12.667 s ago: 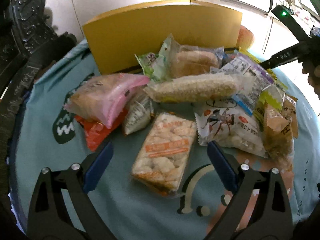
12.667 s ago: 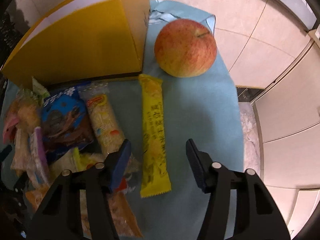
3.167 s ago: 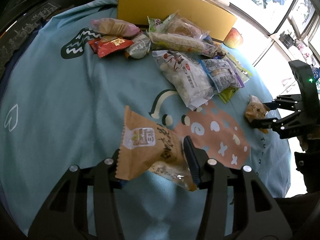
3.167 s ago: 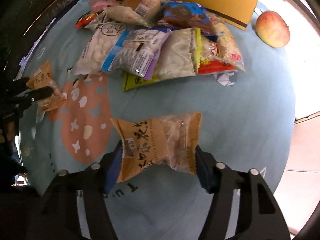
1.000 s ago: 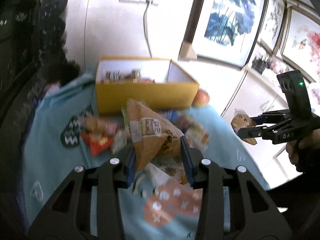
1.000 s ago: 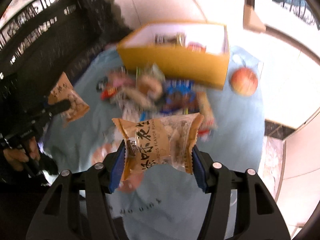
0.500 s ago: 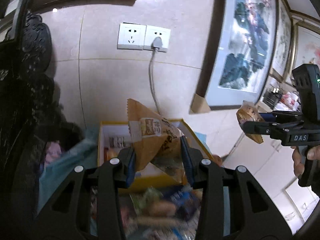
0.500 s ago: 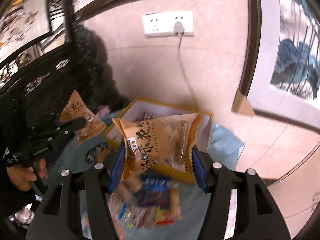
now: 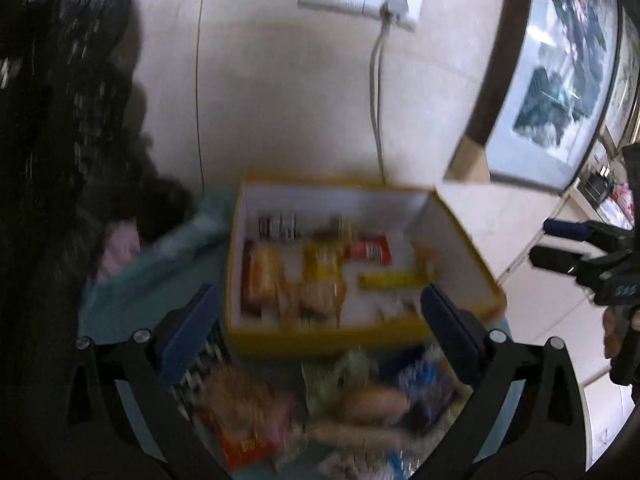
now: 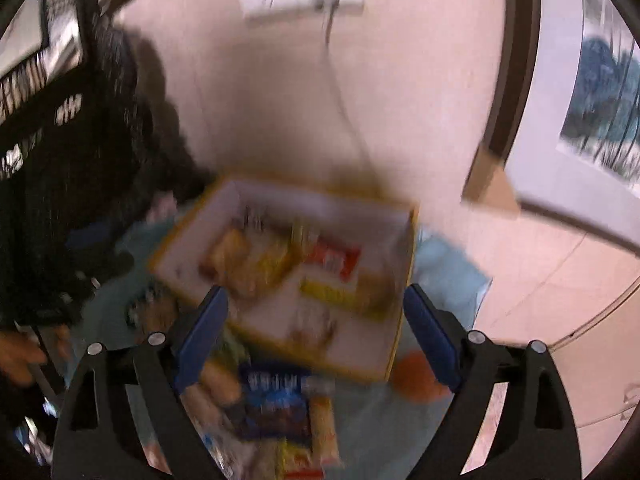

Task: Organize snacks
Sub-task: 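Carry both brown bags over the yellow box and open both grippers, then grasp the white red-printed bag with the left gripper while the right grasps the cream bar packet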

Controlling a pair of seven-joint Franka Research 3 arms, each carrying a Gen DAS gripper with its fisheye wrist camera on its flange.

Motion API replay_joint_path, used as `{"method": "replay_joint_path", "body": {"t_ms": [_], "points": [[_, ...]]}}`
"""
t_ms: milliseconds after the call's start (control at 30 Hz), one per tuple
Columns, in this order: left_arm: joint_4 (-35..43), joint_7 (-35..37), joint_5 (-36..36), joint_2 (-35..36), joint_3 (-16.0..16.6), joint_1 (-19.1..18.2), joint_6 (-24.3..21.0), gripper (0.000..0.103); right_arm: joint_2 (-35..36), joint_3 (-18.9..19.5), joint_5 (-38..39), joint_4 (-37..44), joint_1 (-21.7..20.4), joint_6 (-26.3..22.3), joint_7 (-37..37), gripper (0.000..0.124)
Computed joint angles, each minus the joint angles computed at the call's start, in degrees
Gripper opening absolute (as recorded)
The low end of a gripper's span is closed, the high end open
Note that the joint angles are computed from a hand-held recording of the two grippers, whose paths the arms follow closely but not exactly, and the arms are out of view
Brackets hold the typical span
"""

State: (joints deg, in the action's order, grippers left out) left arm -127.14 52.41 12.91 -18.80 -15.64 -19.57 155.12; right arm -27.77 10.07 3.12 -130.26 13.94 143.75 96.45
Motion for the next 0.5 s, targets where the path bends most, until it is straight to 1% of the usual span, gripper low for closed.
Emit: {"method": "replay_joint_path", "body": {"t_ms": [67,100,133,167,200,233,267,333,400,433,500], "points": [[-4.89,1.08,-2.99,-2.56,0.84,-2.34,0.61,0.101,-2.57,0.98,-0.60,-5.61,-0.12,-1.69,1.42,0.090],[-7.36,0.98,-4.00,-3.74,0.74,-3.28,0.95,0.101,-3.44,1.05,-0.25,-7.89,0.12,-2.22,2.04,0.090],[-10.17,2.16,-5.76,-4.73,1.14,-5.29,0.65,0.101,-4.46,1.10,0.34,-10.83,0.50,-3.07,2.80,0.089],[-11.94,3.22,-6.35,-5.29,0.98,-6.54,-0.43,0.101,-5.05,1.26,0.42,-12.67,0.56,-3.40,3.46,0.089],[-13.02,3.43,-6.00,-5.59,0.31,-6.83,-1.42,0.101,-5.65,1.51,0.47,-14.62,0.66,-3.60,4.21,0.082],[-14.61,4.14,-6.22,-5.82,-0.22,-7.94,-2.96,0.101,-5.85,1.51,0.68,-16.06,1.01,-4.21,4.50,0.077],[-15.37,4.28,-6.65,-5.77,-0.36,-8.54,-3.38,0.101,-6.15,1.69,0.50,-17.10,1.18,-4.50,4.79,0.074],[-16.97,4.26,-8.03,-5.36,-0.44,-9.80,-3.40,0.101,-5.64,1.47,0.48,-17.86,1.61,-5.16,4.76,0.065],[-17.65,3.05,-7.27,-4.84,-1.36,-9.43,-2.22,0.101,-5.24,1.56,0.05,-18.22,1.57,-4.73,5.20,0.065],[-18.00,1.27,-5.29,-4.57,-2.68,-8.21,-1.06,0.101,-4.97,1.67,-0.35,-18.18,1.51,-4.25,5.29,0.065],[-17.97,-2.22,-0.94,-3.69,-4.87,-5.88,-0.41,0.101,-3.78,1.92,-1.35,-17.67,1.39,-3.77,5.23,0.065]]}}
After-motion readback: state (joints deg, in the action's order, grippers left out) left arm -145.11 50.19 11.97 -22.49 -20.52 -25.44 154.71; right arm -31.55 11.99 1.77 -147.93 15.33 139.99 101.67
